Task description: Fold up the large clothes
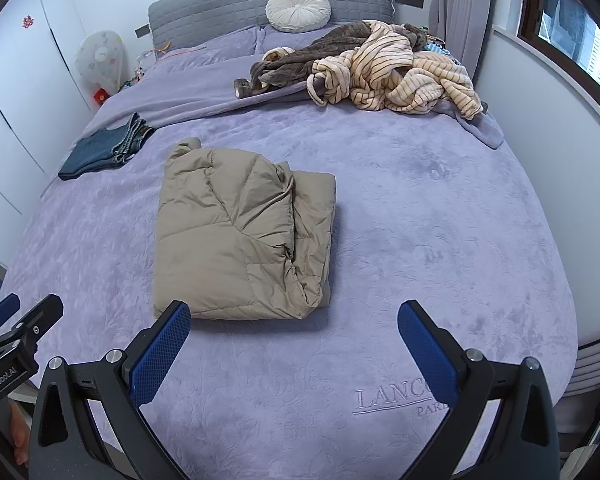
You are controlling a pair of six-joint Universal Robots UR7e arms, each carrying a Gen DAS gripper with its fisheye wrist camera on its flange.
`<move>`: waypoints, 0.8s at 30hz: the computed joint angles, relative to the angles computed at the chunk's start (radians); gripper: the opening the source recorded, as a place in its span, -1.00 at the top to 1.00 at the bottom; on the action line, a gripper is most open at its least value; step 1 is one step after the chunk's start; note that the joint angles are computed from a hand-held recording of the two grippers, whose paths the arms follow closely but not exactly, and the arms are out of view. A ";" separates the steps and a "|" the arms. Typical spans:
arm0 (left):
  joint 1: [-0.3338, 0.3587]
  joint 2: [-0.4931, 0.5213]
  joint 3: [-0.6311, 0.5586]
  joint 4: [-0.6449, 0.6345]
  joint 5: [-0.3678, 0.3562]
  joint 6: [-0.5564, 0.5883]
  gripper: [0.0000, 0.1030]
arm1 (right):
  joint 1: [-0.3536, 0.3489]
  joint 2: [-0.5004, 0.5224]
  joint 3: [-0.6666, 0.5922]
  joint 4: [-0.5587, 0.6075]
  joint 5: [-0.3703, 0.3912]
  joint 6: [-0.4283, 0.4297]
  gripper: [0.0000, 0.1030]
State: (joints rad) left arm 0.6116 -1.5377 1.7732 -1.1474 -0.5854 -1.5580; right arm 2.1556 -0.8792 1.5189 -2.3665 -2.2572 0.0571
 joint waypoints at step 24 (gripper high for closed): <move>0.001 0.000 -0.002 0.004 0.000 0.000 -1.00 | -0.003 0.000 -0.004 0.002 0.004 -0.003 -1.00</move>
State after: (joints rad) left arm 0.6126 -1.5379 1.7715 -1.1430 -0.5858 -1.5583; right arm 2.1522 -0.8795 1.5150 -2.3645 -2.2528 0.0543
